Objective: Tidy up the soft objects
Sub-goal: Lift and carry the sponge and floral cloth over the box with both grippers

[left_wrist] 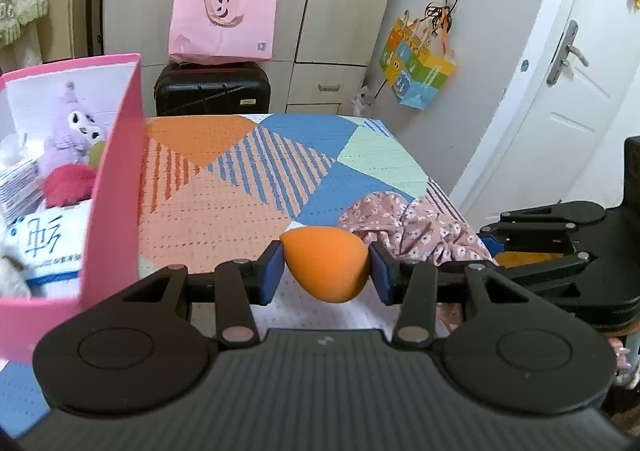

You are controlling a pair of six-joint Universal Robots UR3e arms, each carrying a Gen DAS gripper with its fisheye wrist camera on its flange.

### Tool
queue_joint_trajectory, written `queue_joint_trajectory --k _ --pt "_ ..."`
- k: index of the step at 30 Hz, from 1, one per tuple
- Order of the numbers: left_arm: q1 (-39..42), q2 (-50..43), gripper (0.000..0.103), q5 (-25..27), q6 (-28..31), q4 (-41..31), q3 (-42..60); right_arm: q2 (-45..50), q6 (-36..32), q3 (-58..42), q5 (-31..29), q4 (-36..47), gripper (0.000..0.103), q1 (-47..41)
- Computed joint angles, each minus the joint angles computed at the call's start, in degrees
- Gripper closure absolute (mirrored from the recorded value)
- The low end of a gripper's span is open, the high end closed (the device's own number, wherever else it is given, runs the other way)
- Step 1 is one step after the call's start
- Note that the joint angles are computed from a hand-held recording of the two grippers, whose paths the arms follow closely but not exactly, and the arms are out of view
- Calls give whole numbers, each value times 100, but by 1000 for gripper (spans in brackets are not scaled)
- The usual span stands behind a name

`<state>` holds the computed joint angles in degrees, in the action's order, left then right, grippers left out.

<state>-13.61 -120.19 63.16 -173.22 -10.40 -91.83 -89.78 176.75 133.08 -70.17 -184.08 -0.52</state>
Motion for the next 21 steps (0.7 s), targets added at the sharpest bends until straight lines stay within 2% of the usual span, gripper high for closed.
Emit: queue_joint_trajectory --k 4,9,14,21 --pt "283 559 58 -281 144 280 -753 -275 234 -30 16 222 72 201" --pt "835 1296 58 -956 314 594 -1641 -258 433 -352 -197 165 72 750" --pt "1412 1784 58 -1303 267 1150 -2293 146 546 -1000 -313 84 71 1190" --pt "2154 2072 58 -1578 139 1582 -2639 1111 564 -2307 -401 9 71 1691"
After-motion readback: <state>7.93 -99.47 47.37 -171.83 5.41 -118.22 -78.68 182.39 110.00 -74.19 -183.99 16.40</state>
